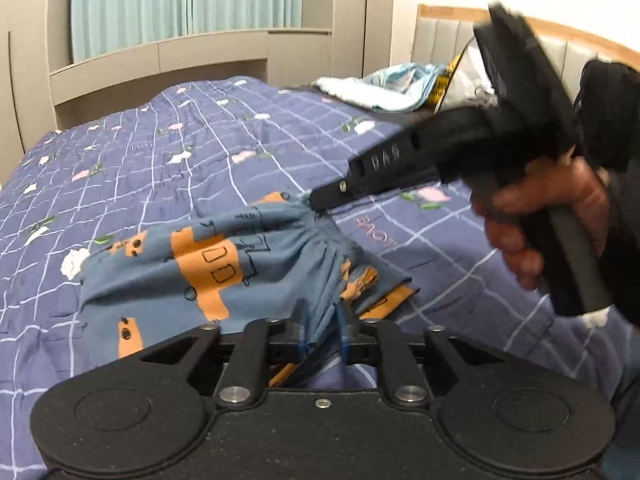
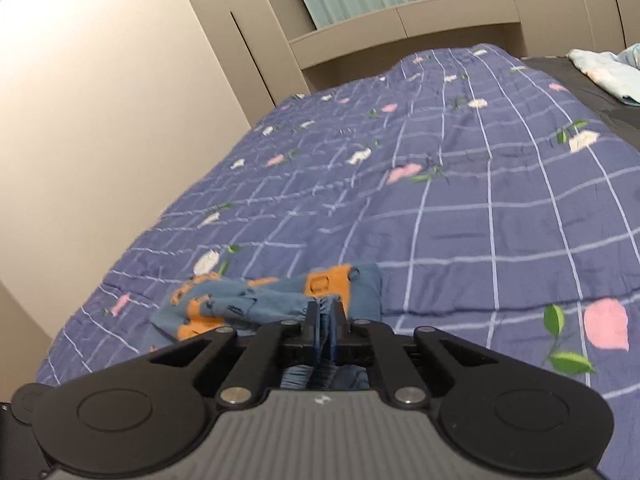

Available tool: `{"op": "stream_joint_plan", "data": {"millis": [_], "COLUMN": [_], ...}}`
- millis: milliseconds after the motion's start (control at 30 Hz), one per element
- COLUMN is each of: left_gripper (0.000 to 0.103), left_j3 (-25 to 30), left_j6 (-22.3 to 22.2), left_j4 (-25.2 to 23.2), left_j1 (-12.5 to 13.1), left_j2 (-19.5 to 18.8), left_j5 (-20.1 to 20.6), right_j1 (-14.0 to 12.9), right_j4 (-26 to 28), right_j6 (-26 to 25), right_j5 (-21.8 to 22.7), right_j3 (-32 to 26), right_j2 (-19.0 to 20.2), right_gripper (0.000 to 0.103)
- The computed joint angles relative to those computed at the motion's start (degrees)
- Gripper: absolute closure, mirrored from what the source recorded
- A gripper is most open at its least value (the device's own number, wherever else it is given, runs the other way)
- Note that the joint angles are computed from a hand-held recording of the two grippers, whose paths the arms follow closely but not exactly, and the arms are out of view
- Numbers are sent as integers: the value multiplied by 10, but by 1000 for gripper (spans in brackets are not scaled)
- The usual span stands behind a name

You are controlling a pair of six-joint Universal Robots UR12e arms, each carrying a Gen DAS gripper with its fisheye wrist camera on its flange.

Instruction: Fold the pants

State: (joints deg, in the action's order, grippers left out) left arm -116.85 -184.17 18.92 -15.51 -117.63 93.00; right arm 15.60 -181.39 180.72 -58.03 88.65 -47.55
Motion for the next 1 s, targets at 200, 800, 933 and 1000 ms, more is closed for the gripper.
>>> {"op": "stream_joint_plan", "data": {"millis": [200, 800, 933, 1000], "left_gripper": [28, 3, 3, 3], "left_j3": [-26, -19, -35, -43], "left_j6": [-54, -240, -251, -252], "left_j4": [17, -179, -139, -100], "left_j1": [0, 25, 34, 38], "left_j2": [29, 39, 43, 42], "left_j5": [66, 152, 122, 106], "right_j1": [0, 45, 38, 35], "right_j4": [-39, 4, -21, -18], "right_j6": [17, -65, -79, -92], "right_j5": [-13, -204, -153, -115], "right_j3": [22, 72, 70, 54], "right_j2": [-8, -49, -51, -47], "right_gripper": [49, 32, 25, 16]}}
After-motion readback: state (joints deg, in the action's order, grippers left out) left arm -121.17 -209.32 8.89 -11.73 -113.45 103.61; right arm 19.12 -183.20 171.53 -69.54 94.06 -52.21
